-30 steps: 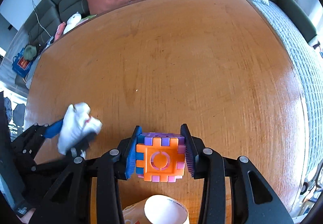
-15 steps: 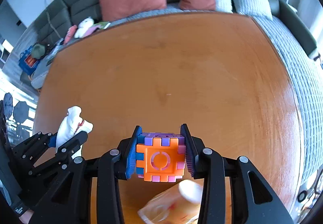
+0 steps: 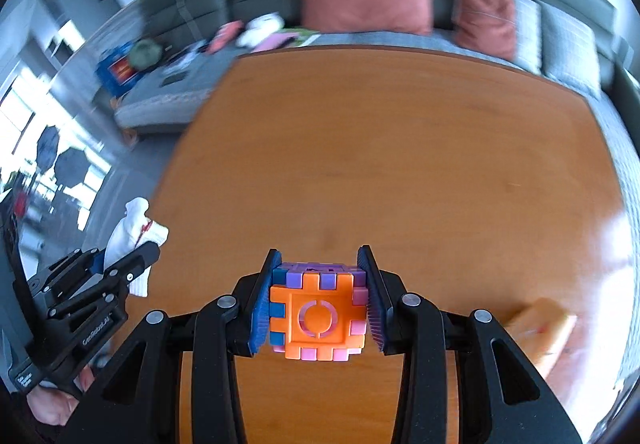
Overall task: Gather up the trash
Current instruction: 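Carry the white cloth and toy block to the black bin and open both tools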
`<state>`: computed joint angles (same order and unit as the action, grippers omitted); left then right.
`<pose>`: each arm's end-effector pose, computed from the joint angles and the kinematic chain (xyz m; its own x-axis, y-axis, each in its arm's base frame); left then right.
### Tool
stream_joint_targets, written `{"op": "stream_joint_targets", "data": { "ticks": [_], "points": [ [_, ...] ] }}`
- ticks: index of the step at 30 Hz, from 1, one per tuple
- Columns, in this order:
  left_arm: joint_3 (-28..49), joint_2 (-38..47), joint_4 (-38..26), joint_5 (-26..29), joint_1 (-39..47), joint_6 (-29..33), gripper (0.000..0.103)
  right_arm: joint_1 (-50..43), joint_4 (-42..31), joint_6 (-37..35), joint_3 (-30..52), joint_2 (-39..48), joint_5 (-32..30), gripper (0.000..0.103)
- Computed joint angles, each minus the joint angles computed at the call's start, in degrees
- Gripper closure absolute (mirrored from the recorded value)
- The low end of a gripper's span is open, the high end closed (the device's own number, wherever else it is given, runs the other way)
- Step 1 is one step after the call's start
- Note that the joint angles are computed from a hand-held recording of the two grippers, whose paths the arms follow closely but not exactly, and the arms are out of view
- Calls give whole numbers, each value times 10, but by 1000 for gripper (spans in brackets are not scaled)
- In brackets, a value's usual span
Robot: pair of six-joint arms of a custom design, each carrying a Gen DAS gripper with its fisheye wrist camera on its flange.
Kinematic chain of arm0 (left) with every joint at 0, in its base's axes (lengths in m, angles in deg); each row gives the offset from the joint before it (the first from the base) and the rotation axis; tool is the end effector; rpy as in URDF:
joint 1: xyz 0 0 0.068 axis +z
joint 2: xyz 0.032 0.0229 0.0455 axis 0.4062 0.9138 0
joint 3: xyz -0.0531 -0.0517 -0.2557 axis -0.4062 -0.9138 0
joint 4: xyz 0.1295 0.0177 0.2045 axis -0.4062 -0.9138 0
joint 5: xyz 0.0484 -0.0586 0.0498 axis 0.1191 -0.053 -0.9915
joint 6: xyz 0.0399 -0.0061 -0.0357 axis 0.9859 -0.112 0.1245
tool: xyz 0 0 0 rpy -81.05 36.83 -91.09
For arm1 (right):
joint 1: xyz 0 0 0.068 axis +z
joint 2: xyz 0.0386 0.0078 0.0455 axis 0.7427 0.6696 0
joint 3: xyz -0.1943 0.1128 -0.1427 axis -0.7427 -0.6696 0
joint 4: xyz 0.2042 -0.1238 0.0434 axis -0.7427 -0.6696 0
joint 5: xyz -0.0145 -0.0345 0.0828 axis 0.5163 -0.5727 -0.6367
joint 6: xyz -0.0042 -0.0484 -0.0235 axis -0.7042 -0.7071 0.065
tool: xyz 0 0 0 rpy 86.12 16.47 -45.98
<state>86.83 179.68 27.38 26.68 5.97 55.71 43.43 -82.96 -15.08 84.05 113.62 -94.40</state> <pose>0.2860 -0.0990 0.1557 -0.7686 0.3423 -0.5404 0.4571 0.8849 -0.0897 0.2461 -0.0138 0.1950 -0.8717 0.2079 -0.4437 0.1266 0.9703 0.2060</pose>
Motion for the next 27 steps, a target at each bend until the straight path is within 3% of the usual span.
{"op": "stream_joint_targets", "data": {
  "ticks": [4,9,15,21,27],
  "points": [
    [-39,-30,-6,41,140,64,75,154,21,79,38,51,31,62],
    [-39,-21,-30,80,315,148,75,310,35,138,149,174,44,62],
    [31,69,-53,92,498,229,75,422,4,152,326,331,46,62],
    [105,166,-72,74,601,262,75,483,-86,146,570,519,33,62],
    [163,234,-85,61,654,272,75,517,-135,147,685,604,28,62]
  ]
}}
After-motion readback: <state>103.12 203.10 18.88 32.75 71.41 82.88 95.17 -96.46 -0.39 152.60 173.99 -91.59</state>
